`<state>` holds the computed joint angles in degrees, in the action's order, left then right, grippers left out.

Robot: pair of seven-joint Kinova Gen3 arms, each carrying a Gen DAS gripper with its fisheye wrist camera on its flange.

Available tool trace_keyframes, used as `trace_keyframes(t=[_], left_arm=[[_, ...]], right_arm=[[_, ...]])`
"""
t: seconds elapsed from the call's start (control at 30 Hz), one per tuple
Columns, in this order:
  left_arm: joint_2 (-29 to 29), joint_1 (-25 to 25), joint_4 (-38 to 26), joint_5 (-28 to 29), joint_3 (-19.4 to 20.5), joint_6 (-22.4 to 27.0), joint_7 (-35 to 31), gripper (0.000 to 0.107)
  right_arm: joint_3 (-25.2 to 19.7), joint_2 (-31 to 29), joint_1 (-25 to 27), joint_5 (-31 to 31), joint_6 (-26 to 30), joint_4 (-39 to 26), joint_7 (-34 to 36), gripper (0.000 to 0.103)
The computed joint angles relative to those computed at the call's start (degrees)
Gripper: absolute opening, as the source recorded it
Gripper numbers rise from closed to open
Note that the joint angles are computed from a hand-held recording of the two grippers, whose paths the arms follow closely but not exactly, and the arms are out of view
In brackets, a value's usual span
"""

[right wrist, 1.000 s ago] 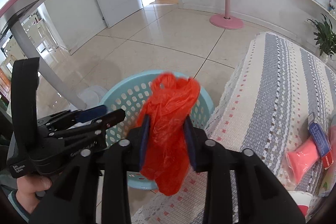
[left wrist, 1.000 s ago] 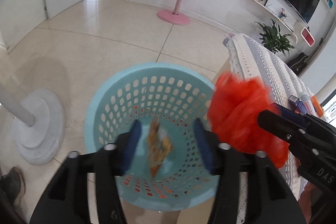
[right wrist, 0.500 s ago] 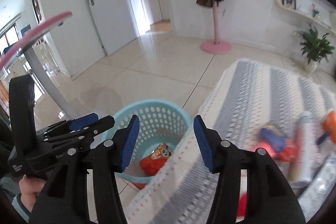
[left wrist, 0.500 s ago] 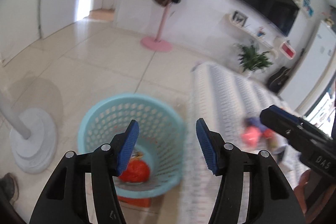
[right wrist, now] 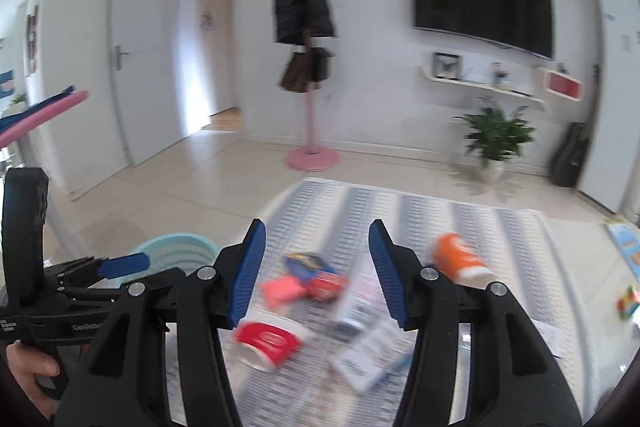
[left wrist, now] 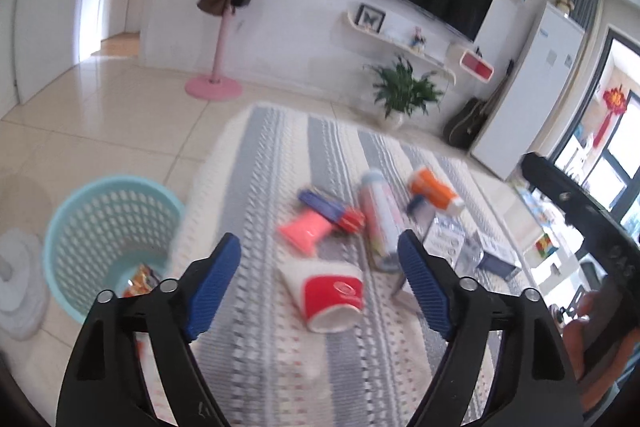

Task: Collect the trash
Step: 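Grasp the red-and-white paper cup with the left gripper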

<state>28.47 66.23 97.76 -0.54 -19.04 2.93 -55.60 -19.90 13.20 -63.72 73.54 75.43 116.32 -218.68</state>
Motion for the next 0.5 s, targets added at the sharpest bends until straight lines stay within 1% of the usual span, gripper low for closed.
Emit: trace_keyframes(t=[0.07, 0.1, 0.17, 0.27, 0.33, 0.37, 0.43, 0.47, 0.5], left_arm=[[2.1, -1.9, -1.8, 0.0, 3.3, 1.4, -0.4, 0.08], [4.0, -2.4, -3.8, 0.1, 4.2, 3.0, -0.5, 0.08], [6.7, -1.5, -6.9, -1.0, 3.6, 5.7, 1.2, 0.08], [11.1, -0.1, -11.8, -3.0, 2.3, 10.7, 4.3, 0.08], [12.7, -1.1, -14.0, -4.2, 3.4, 13.4, 5.3, 0.08], [13.7, -2.1, -15.4, -4.7, 4.6, 14.7, 5.5, 0.08], [14.2, -4.4, -15.7, -5.4, 7.5, 14.8, 5.5, 0.08], [14.5, -5.8, -15.6, -5.7, 9.0, 14.4, 5.5, 0.08], [14.5, -6.3, -15.6, -6.2, 9.7, 14.4, 5.9, 0.079]], right_arm=[[-0.3, 0.0, -0.3, -1.6, 0.1, 3.1, -4.3, 0.05], [-0.4, 0.3, -0.3, -2.5, -0.2, 4.4, -6.0, 0.05], [-0.5, 0.7, 0.2, -3.8, -2.5, 6.9, -9.2, 0.05], [-0.3, 1.3, 1.7, -4.0, -8.1, 10.5, -13.9, 0.05], [0.1, 2.1, 2.9, -2.9, -12.6, 12.3, -16.7, 0.05], [0.4, 3.1, 3.2, -2.1, -14.1, 12.3, -17.7, 0.05], [0.9, 4.2, 4.3, -0.2, -18.1, 13.1, -19.3, 0.05], [1.1, 5.3, 4.2, 0.6, -19.0, 13.0, -20.0, 0.05], [1.4, 5.9, 4.5, 1.2, -20.2, 12.7, -19.8, 0.05]])
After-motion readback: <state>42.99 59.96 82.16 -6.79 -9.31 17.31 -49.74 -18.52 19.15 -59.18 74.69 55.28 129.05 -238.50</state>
